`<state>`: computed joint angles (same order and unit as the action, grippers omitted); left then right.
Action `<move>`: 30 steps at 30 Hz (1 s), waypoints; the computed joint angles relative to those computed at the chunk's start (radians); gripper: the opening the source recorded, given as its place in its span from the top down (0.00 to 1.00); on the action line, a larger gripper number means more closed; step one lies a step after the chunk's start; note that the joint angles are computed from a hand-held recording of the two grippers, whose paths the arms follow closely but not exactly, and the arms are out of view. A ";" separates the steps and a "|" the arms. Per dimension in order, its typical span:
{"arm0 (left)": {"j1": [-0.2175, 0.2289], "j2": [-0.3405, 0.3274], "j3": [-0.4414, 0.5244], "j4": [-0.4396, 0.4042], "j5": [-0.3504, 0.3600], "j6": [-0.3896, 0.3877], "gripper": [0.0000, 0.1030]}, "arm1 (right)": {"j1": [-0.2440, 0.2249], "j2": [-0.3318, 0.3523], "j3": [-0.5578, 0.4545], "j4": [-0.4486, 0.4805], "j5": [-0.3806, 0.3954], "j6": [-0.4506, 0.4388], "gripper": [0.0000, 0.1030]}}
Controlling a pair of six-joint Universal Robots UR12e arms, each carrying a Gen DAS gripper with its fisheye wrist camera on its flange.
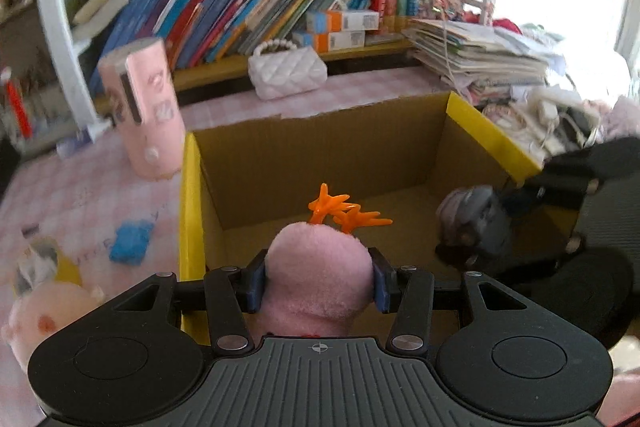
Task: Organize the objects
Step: 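Open the left tool to drop the chick while the right tool drops the car into the box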
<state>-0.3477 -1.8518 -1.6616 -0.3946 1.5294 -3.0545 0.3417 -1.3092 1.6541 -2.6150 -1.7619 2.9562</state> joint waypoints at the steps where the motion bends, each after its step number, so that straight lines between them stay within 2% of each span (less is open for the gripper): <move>1: -0.005 -0.004 0.003 0.000 0.020 0.016 0.53 | 0.000 0.002 -0.001 0.001 -0.014 -0.002 0.62; 2: -0.007 -0.007 0.004 0.005 0.026 0.031 0.53 | -0.002 0.004 0.000 0.002 -0.020 -0.005 0.62; 5: -0.008 -0.013 0.008 0.011 0.036 0.048 0.54 | 0.003 0.007 0.009 -0.012 -0.040 -0.087 0.61; 16: -0.006 -0.021 0.018 0.009 0.012 0.069 0.54 | 0.004 0.009 0.002 0.000 -0.062 -0.059 0.61; 18: -0.003 -0.019 0.017 0.009 0.004 0.058 0.51 | 0.007 0.012 0.001 -0.006 -0.067 -0.046 0.61; 19: -0.002 -0.016 0.013 0.010 -0.003 0.055 0.50 | 0.007 0.010 0.004 -0.015 -0.064 -0.038 0.58; 21: 0.000 -0.006 -0.002 0.036 -0.009 0.047 0.33 | 0.011 0.005 0.022 -0.064 -0.069 -0.014 0.48; 23: 0.001 0.010 -0.031 0.107 -0.014 0.038 0.26 | 0.020 -0.001 0.037 -0.115 -0.085 0.013 0.38; 25: 0.002 0.026 -0.052 0.159 -0.016 0.032 0.22 | 0.032 -0.007 0.049 -0.164 -0.117 0.041 0.24; 30: 0.015 0.073 -0.106 0.262 -0.029 -0.010 0.19 | 0.061 -0.025 0.063 -0.226 -0.175 0.132 0.23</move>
